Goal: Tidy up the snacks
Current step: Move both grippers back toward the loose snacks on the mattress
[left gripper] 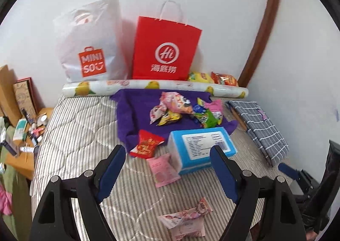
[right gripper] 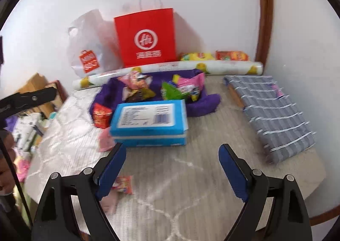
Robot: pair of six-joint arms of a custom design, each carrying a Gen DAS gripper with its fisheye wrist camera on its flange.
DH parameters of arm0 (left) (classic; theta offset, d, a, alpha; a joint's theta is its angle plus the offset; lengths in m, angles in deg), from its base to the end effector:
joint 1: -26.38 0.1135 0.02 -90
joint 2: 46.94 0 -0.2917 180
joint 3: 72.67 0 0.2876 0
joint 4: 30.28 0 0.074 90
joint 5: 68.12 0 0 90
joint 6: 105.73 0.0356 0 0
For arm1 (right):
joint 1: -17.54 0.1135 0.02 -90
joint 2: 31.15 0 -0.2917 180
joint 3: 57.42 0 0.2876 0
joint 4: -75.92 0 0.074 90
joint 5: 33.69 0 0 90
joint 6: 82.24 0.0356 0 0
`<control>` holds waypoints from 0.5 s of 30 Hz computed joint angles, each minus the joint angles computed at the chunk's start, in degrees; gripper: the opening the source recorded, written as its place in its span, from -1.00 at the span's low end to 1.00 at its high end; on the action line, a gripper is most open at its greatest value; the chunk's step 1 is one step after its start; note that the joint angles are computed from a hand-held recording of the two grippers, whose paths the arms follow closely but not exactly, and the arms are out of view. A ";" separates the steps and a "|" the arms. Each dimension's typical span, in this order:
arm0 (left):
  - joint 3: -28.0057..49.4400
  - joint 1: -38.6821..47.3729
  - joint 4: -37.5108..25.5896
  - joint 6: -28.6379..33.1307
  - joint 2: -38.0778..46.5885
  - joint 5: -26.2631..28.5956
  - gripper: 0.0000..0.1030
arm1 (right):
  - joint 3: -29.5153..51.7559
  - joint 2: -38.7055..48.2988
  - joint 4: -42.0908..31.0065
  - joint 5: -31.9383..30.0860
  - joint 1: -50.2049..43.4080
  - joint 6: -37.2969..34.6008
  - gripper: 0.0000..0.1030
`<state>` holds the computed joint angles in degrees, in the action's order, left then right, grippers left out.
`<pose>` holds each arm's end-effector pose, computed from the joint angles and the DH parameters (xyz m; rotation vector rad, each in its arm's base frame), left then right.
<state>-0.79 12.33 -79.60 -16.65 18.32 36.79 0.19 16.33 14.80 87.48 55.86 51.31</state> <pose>0.2532 -0.0728 0.3381 0.3974 2.2901 -0.4334 0.1462 0.0920 0.2979 0.3301 2.2748 0.0489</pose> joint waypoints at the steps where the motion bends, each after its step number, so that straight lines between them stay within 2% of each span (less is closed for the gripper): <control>1: -0.27 0.49 -0.07 0.34 0.09 0.32 0.56 | -0.97 -0.49 1.61 -1.69 -0.23 -0.01 0.71; 5: -1.92 2.13 -0.50 2.18 0.80 2.41 0.56 | -4.51 0.45 6.93 -6.81 0.28 -0.18 0.65; 7: -3.29 2.42 -0.19 2.97 0.50 2.20 0.56 | -6.21 1.63 9.18 -5.78 2.67 -0.33 0.54; 10: -5.04 2.53 1.20 3.21 1.10 2.15 0.56 | -8.73 3.72 13.81 -4.86 6.44 -1.20 0.53; 15: -5.99 3.26 2.58 3.01 3.81 3.64 0.56 | -10.90 7.87 20.64 -9.36 6.64 -4.19 0.34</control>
